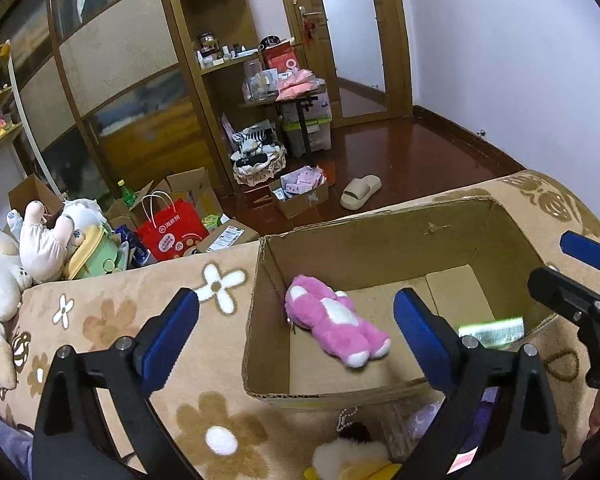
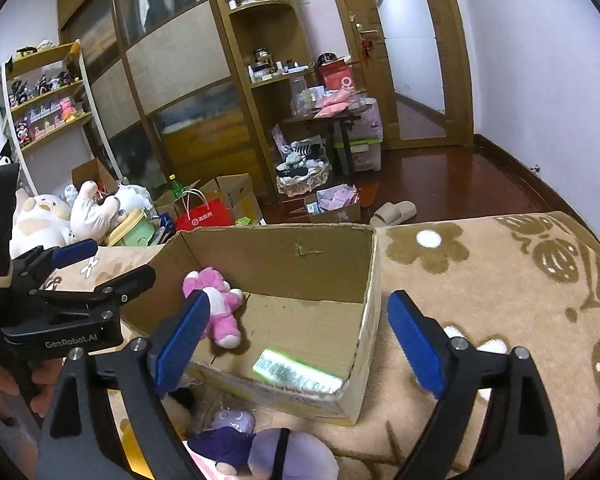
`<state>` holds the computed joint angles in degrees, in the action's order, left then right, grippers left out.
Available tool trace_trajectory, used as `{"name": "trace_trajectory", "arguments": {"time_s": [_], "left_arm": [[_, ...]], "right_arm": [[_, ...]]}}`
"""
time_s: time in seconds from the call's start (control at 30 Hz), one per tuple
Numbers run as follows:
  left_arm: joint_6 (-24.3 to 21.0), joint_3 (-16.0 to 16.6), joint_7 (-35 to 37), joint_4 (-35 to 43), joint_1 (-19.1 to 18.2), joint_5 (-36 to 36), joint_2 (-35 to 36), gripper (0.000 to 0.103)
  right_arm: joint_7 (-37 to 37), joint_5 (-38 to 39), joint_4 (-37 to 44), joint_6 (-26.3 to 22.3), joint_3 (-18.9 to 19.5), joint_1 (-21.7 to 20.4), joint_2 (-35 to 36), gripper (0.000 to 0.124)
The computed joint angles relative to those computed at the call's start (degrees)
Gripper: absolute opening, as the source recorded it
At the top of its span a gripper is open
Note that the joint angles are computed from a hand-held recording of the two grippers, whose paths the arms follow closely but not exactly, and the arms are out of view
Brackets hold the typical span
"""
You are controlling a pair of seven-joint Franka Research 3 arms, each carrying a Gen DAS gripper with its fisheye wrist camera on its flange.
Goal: Organize soft objects
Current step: 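Open both tools to drop the bear and tissue pack into the box, then move both tools back toward the remaining toys beside the box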
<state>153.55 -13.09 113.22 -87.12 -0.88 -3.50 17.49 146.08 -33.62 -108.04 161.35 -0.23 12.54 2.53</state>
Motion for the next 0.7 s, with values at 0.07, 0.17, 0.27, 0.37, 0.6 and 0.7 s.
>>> {"name": "trace_trajectory", "arguments": {"time_s": [0.07,0.17,0.27,0.37,0.6,0.7], "left_arm": [[0.5,0.2,-0.5,-1.2,0.0,0.2,-0.9,0.097],[1.8,0.4,-1.4,-3.6,0.3,-0.2,-2.7,0.097],[0.8,0.3,-0.5,-4.9,0.8,-1.6,-4.4,0.097],[0.4,0.8,-0.1,-6.6,0.9,-2.3,-6.0,0.097],[-4.0,2.0,0.3,-8.9,1.0,-5.0,-9.5,0.097],[-3.0,2.8,0.5,-11.4,0.6,-5.1,-11.8,0.097]], "right_arm": [[0.3,0.0,-0.6,0.0,0.1,-0.1,-0.8,0.095],[1.3,-1.2,-1.5,-0.7,0.5,-0.3,-2.0,0.096],[2.3,-2.2,-2.6,-0.9,1.3,-1.0,-3.4,0.1],[3.9,-3.7,-3.3,-1.3,2.2,-1.7,-4.6,0.101],[5.4,-4.3,-6.0,-2.7,4.6,-3.6,-8.4,0.101],[4.7,-3.6,-7.0,-3.6,5.6,-4.2,-9.7,0.101]]}}
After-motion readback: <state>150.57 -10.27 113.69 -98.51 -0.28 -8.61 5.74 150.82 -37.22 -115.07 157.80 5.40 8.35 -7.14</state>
